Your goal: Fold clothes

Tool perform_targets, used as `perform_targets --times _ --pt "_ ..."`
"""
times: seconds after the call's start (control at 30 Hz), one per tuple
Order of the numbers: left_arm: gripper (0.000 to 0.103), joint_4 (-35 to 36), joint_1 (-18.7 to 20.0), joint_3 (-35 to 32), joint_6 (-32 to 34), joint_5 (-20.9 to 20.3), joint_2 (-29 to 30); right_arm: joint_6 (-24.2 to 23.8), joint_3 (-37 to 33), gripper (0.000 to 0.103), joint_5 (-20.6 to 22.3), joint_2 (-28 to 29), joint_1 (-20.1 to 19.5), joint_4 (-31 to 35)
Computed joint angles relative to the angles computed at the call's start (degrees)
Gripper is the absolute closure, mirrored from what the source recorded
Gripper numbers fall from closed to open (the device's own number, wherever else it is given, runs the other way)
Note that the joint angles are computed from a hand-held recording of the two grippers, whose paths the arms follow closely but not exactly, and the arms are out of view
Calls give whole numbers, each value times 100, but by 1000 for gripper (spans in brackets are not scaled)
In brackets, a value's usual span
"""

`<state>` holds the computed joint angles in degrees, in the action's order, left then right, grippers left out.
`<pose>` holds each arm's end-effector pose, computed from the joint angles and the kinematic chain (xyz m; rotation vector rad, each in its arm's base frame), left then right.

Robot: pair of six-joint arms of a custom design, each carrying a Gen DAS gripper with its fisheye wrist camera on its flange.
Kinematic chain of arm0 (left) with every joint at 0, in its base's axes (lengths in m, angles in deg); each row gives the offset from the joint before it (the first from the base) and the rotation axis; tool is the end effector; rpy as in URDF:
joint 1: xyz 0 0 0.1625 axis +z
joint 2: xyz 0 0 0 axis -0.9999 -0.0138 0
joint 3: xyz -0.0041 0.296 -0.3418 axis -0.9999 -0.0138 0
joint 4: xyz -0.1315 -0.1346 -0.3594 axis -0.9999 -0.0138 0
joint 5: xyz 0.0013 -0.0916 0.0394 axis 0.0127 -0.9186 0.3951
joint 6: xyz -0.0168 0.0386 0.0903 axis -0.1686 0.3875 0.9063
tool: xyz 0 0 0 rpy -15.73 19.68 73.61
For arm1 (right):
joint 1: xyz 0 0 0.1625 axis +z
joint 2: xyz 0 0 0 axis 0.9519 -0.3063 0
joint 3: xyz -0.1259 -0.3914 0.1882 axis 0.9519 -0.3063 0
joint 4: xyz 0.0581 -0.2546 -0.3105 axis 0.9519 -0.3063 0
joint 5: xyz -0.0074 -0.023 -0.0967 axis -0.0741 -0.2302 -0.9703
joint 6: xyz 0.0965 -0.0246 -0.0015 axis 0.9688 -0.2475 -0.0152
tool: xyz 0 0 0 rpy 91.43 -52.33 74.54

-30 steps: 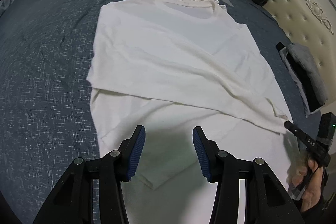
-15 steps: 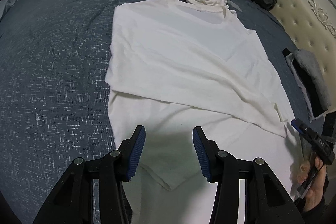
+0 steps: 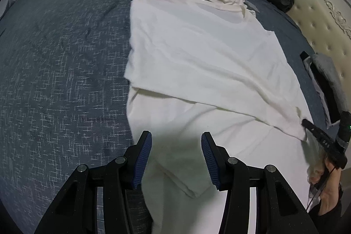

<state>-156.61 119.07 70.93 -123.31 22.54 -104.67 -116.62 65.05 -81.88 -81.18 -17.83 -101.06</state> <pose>-0.2744 -0.3720 0.0581 0.3216 2.5883 -0.4407 -0.0716 -0.3418 0.3527 0.3691 -2.5710 0.7835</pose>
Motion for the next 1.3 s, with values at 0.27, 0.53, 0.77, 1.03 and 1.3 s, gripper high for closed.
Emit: perform_targets --times 0.27,0.53,0.77,1.03,1.3 --pt "52 101 12 59 -73 44 -124 681 -304 99 1133 -469 -776 831" --pt "52 240 117 -68 -30 135 -78 1134 -568 99 1573 -329 -1186 1335" --pt "52 381 321 -257 116 370 75 1671 -688 92 1829 -335 -1517 1596" --pt "52 568 550 -445 422 884 258 1380 -683 67 1553 -519 -1297 2153" --pt "75 592 635 -539 1066 1284 532 1283 -580 67 1393 -463 -1242 2123"
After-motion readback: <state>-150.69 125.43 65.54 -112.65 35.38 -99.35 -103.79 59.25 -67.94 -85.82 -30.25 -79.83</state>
